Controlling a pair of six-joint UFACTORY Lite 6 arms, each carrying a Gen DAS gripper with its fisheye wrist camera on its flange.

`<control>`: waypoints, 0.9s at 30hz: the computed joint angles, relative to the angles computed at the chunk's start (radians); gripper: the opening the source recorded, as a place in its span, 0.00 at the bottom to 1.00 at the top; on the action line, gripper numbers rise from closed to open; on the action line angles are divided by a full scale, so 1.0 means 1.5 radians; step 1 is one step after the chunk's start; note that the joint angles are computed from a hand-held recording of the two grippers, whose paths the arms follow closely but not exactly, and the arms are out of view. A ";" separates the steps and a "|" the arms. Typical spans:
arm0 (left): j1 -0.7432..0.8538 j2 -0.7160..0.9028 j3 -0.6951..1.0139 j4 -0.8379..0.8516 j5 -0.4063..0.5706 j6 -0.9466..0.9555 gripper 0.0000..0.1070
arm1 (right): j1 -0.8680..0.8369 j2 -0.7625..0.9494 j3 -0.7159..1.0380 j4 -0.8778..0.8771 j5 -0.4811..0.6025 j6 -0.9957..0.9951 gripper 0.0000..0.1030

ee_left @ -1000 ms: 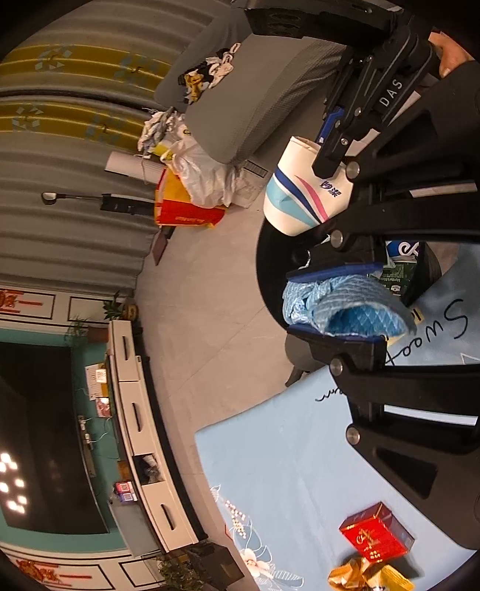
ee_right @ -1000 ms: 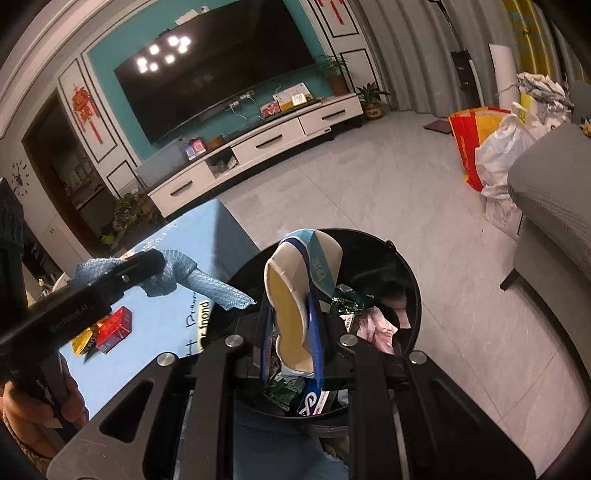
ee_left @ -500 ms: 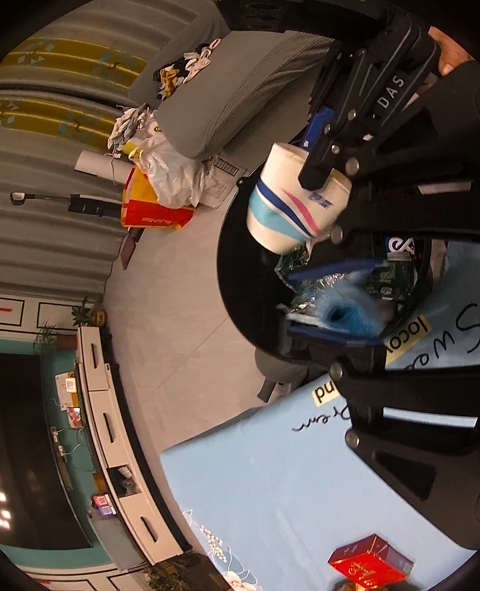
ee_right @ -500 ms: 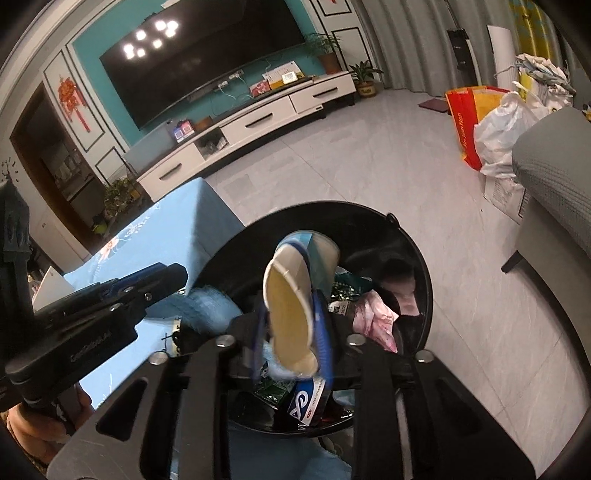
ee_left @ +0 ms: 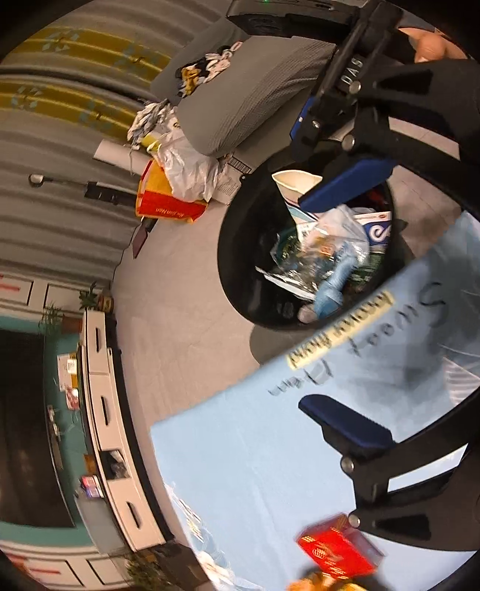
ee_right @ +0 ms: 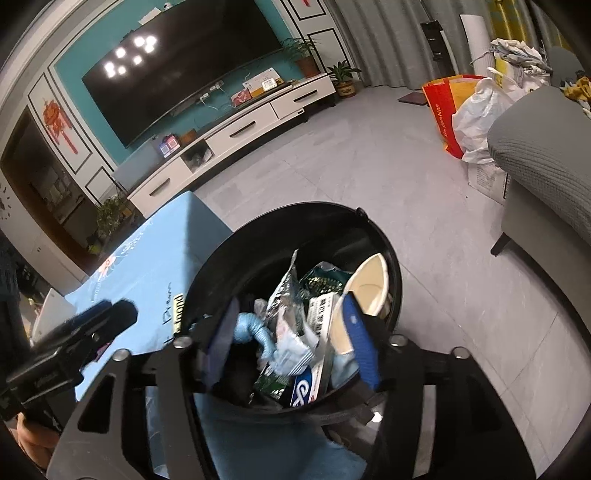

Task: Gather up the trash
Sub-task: 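Open both tools to drop the cloth and cup into the bin, then move both tools back over the table toward the snack bag and red box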

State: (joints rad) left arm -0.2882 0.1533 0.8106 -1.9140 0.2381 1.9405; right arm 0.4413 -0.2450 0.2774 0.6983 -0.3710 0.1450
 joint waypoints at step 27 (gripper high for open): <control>0.830 -0.425 -0.295 0.559 0.287 -0.141 0.93 | 0.427 0.362 0.504 0.808 -0.014 -0.817 0.96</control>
State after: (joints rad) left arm 0.9567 -0.4837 0.3682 -1.0762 0.6686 1.7297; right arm 1.0822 0.2979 1.0331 1.9108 -0.3913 -1.0811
